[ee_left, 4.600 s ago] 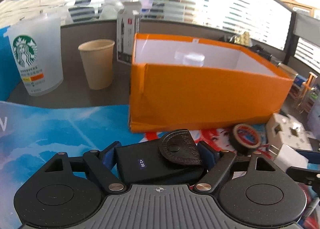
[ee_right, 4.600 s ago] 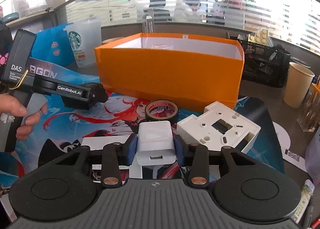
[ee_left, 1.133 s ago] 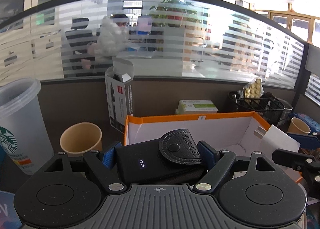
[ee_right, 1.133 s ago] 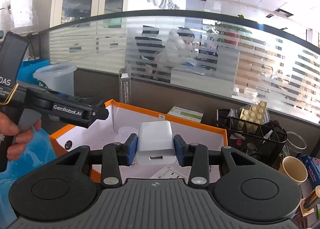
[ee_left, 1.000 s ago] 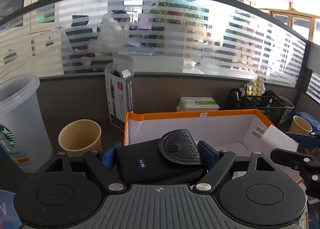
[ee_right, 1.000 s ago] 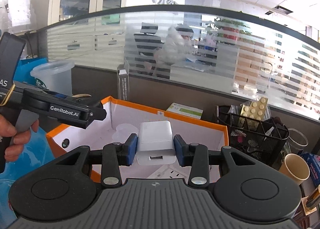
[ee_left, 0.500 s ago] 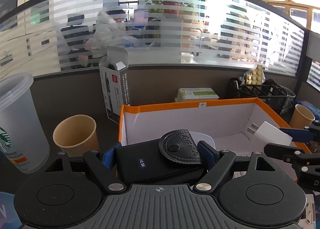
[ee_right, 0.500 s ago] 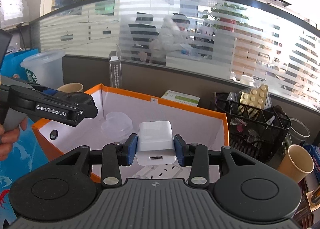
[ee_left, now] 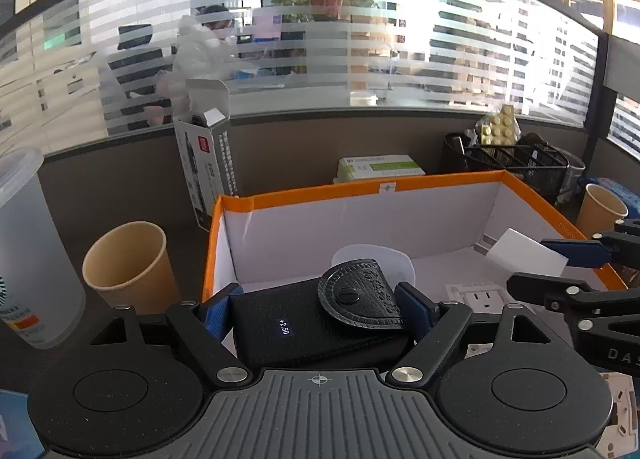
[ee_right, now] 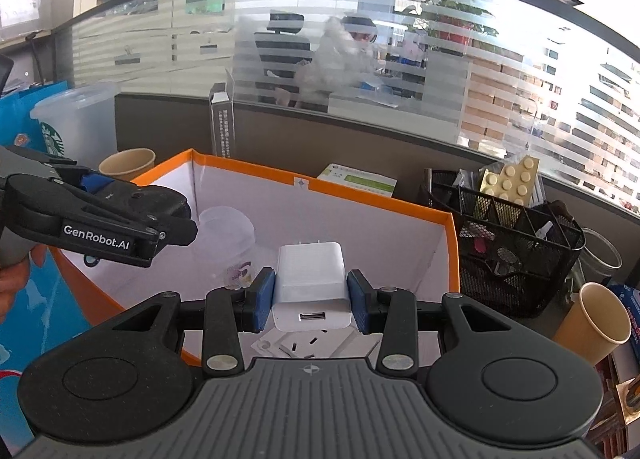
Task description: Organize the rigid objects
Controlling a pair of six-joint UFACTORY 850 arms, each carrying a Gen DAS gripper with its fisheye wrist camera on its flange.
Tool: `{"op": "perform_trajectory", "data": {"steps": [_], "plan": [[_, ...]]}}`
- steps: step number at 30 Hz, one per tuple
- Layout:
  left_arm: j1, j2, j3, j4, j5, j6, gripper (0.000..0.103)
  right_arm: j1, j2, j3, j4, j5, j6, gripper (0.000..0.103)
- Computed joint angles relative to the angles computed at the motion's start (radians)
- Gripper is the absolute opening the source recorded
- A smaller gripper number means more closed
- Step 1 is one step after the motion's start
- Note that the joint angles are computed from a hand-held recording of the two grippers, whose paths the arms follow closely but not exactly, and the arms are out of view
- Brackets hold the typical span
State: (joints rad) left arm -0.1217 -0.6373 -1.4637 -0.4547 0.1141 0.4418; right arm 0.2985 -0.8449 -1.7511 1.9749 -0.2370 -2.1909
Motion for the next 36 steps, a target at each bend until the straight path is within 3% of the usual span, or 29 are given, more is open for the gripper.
{"op": "perform_trajectory", "data": {"steps": [14, 20, 26, 33, 36], "plan": [[-0.006, -0.018, -0.023, -0.297, -0.023, 0.325, 0.083, 0.007, -0.041, -0.06, -0.245, 0.041, 0.234, 0.036], [-0.009, -0.035, -0.045, -0.637, -0.046, 0.692, 0.083, 0.011, -0.067, -0.109, -0.533, 0.056, 0.507, 0.036], [-0.01, -0.043, -0.053, -0.808, -0.052, 0.872, 0.083, 0.011, -0.088, -0.146, -0.698, 0.053, 0.678, 0.036], [-0.022, -0.058, -0.073, -1.222, -0.036, 1.325, 0.083, 0.016, -0.129, -0.212, -1.109, 0.042, 1.087, 0.036], [-0.026, -0.066, -0.085, -1.382, -0.025, 1.505, 0.083, 0.012, -0.14, -0.231, -1.18, 0.022, 1.17, 0.036]]}}
